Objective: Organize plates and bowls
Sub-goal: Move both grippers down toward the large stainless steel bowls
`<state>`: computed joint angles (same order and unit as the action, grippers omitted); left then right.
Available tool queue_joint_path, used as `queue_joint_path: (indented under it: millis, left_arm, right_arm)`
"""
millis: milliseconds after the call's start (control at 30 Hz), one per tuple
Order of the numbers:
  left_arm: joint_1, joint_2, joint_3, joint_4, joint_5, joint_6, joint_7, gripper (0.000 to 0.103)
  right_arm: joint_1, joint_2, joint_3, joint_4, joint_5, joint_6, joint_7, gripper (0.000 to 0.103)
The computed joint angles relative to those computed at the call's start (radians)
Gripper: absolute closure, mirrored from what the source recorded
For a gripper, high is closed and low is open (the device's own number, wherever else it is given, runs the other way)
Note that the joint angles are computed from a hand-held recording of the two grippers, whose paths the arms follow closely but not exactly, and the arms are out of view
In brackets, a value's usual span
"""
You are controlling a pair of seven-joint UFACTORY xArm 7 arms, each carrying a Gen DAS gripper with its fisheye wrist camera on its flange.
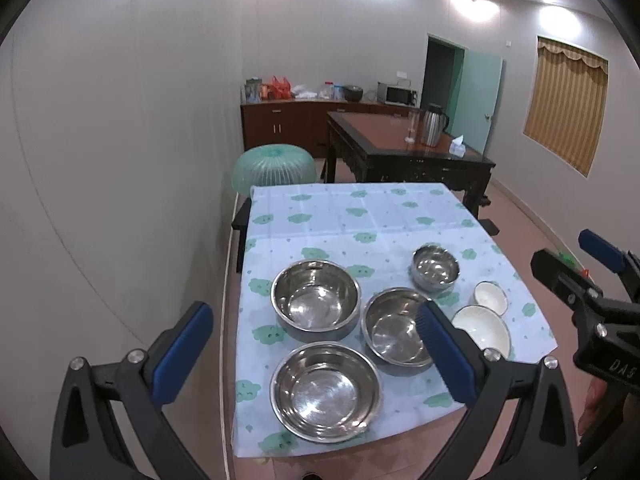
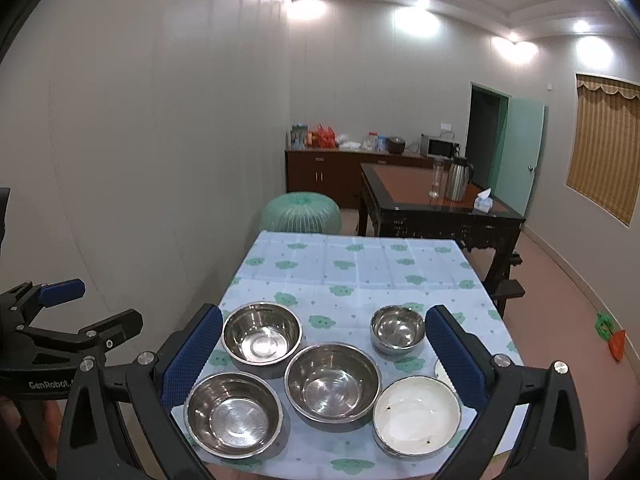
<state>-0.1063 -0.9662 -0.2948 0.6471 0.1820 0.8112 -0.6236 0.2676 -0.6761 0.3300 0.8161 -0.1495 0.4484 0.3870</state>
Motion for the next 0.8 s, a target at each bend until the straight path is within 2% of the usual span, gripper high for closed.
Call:
queue_joint_path:
  millis: [133,367,633,800]
  left_arm:
    - [-0.010,0.032,0.046,-0.031,-0.011,-0.033,0.037,0.000]
    - [0.009,0.057,0.104,-0.086,-0.025,-0.080,0.095,0.000]
    - [0.053,0.074,0.129,-0.132,-0.037,-0.091,0.109,0.000]
    - [0.092,0.125,0.120,-0.123,-0.023,-0.099,0.090,0.000]
  right_arm:
    - [-0.035,0.088,0.048,0.055,-0.033,0.021,0.030,0.001]
    - [-0.042,0.226,0.090,0.128,-0.122,0.044,0.106,0.001]
    - [0.018,0.394,0.056,0.209,-0.211,0.075,0.146,0.001]
    - [0.071,0.493,0.005,0.256,-0.222,0.059,0.126,0.001]
